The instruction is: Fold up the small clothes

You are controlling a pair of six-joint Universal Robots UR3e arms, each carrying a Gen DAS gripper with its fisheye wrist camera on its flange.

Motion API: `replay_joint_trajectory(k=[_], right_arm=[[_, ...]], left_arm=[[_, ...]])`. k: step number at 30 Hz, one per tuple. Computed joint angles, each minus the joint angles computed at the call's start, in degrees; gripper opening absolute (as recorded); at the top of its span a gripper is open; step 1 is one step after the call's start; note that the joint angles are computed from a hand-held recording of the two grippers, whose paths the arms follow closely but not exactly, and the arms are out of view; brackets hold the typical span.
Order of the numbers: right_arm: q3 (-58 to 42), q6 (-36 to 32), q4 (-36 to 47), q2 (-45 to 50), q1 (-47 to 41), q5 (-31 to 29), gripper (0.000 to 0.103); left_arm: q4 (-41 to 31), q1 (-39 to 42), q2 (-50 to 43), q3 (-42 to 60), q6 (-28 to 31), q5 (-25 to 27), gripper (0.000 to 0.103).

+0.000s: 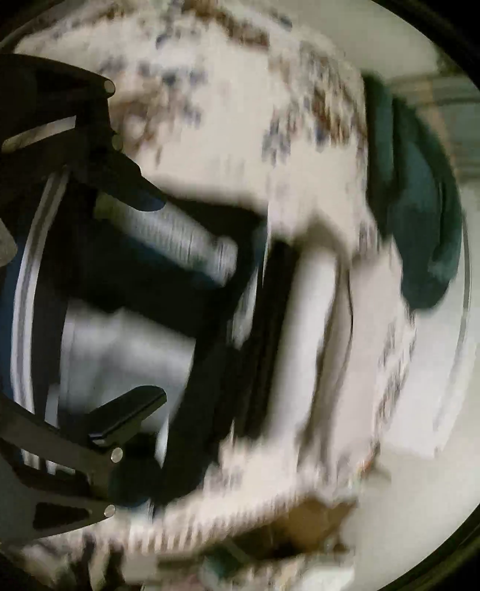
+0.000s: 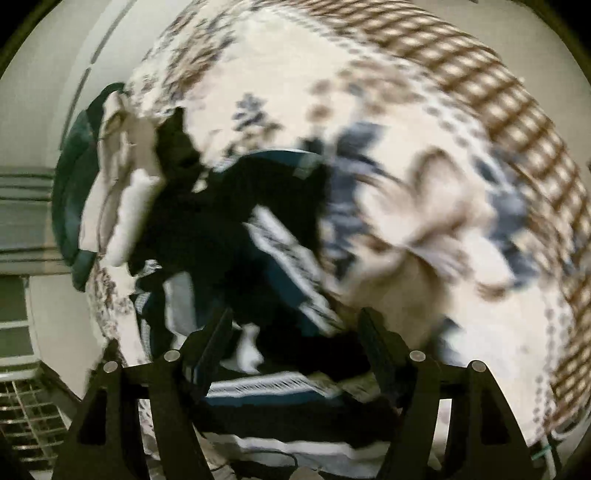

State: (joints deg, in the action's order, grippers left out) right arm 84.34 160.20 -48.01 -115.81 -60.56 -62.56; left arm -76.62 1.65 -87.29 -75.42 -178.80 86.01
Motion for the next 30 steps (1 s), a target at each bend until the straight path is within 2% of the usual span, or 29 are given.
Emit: replay_joint_trajectory(k=[4,6,8,10,13,15,16,19,23,25,28,30], right_arm=[[-1.03,16.95,-16.47,8.82,18.38,1.71,0.072],[-4.05,24.24,-25.12,14.68,27.45,-0.72,0.073],[-8.99,29.87,-32.23,22.59,37.20,-5.36,0.083],[-14.86,32.17,-34.68,30.41,44.09,-9.03,0.083],[-27.86,31.37,-33.04,42.83,55.40,-20.95,0.083],[-31.96,31.32,-30.08,46.18,60.70,-29.91,0.079],[-30.98,31.68,-29.70,45.33,61.83,-32.40,0.073],[-20.74,33.99,-27.68,36.03,62.31,-39.81,0.072],[-8.82,35.11,-18.01,21.06,54.16,-39.42,0.072],[-7.38,35.71,-14.13,16.61,49.97,-38.02,0.072],[-9.55,36.40,-13.30,10.70,40.87,-28.06,0.072],[-12.03,37.73,-15.79,11.47,40.28,-23.57,0.073]], left_arm=[[5.56,5.02,-0.33,-5.60,1.99,4.66,0.097],[6.69,7.31,-1.36,-6.85,3.88,5.40,0.097],[8.05,7.59,-2.28,-8.22,4.65,6.21,0.097],[8.73,7.64,-3.52,-8.82,5.43,6.95,0.097],[8.34,7.72,-5.15,-9.15,6.93,7.37,0.097],[7.26,8.27,-5.24,-9.59,8.24,7.36,0.097],[6.71,8.91,-4.72,-10.12,8.97,6.82,0.097],[4.93,11.43,-2.28,-12.36,11.98,5.62,0.097],[0.35,16.52,2.00,-14.98,15.20,3.21,0.097],[-2.20,18.90,3.66,-15.49,16.40,2.36,0.097],[-4.28,21.61,5.98,-16.05,17.83,1.21,0.097],[-4.84,22.42,6.77,-16.02,18.17,0.81,0.097]])
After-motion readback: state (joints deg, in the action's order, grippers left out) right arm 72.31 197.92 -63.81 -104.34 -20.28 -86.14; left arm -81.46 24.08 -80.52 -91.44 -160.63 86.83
